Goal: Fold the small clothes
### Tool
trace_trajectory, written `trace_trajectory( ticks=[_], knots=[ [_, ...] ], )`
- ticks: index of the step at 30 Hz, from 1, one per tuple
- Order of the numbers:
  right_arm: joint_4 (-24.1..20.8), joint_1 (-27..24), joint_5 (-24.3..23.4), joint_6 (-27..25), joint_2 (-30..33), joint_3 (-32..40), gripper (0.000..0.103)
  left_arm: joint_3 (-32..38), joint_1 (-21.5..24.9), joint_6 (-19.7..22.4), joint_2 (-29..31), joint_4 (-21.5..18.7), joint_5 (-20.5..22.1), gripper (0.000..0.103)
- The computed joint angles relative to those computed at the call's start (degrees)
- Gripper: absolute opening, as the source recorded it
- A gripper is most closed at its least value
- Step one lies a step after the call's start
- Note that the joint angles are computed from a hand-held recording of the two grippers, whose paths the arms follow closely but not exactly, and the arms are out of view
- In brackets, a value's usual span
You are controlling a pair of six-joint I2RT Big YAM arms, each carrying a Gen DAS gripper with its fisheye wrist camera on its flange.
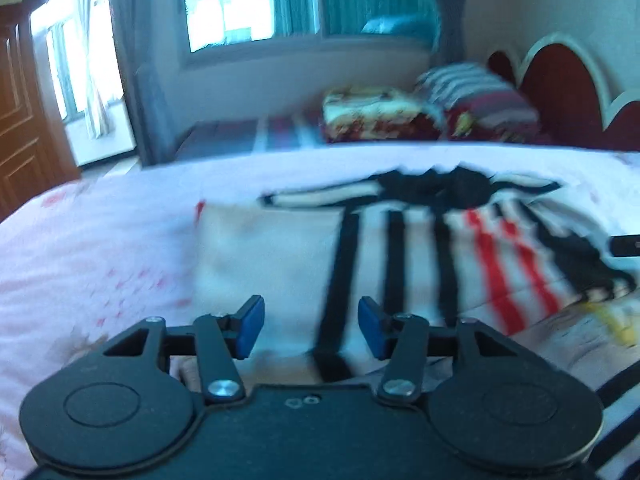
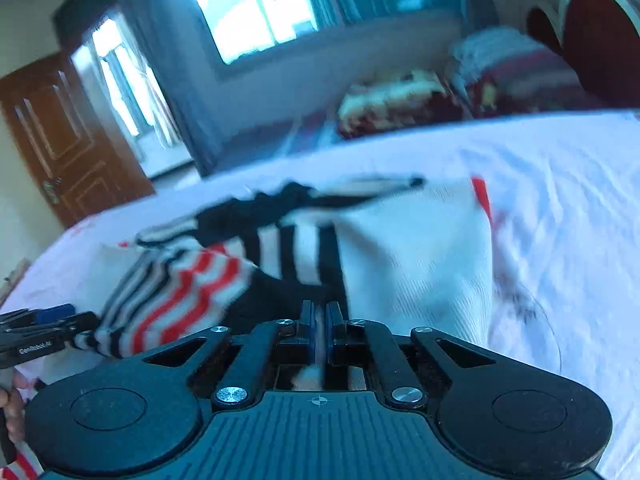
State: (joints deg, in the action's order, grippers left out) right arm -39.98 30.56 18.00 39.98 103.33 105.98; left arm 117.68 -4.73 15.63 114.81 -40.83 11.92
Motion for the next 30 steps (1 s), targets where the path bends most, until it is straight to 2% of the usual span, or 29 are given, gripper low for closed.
trace_trajectory(
  ticks=[3, 4, 6, 7, 11, 17, 20, 22, 30],
  knots=[
    [-1.6, 0.2, -3.6, -3.1, 2.0, 2.3, 0.005, 0.7, -1.2, 0.3, 0.9, -3.1, -1.2, 0.051],
    [-3.4, 0.4, -4.0, -4.7, 3.4, 3.6, 0.004, 0.7, -1.4, -0.4, 1.4, -3.5, -2.0, 0.053],
    [-2.6, 0.9, -2.2, -7.1, 3.7, 3.5, 0.004, 2.1, -0.8, -5.1, 2.4, -4.1, -0.5, 0.056],
    [-3.4, 0.9, -2.4, -7.0, 3.9, 4.1, 0.004, 3.0, -0.7, -5.3, 2.9, -5.0, -0.4, 0.057],
    [-4.4, 1.5, -0.8, -7.9, 5.0, 5.4, 0.004, 1.4, -1.1, -3.3, 2.0, -3.6, -2.0, 0.058],
    [-6.0, 1.9, 0.4, -8.2, 5.7, 6.8, 0.004, 2.0, -1.2, -2.7, 2.1, -4.6, -2.7, 0.058],
    [-10.9, 2.3, 1.1, -7.4, 6.3, 10.3, 0.005, 3.6, -1.7, -2.1, 2.0, -6.9, -4.2, 0.056],
    [-9.0, 3.4, 2.3, -6.8, 3.9, 7.9, 0.005, 1.1, -1.5, -1.6, -0.3, -5.7, -3.4, 0.056],
    [-12.9, 9.1, 6.7, -0.1, -1.1, 5.0, 0.005, -13.5, 1.5, 1.6, -12.1, -2.4, 1.5, 0.057]
  ],
)
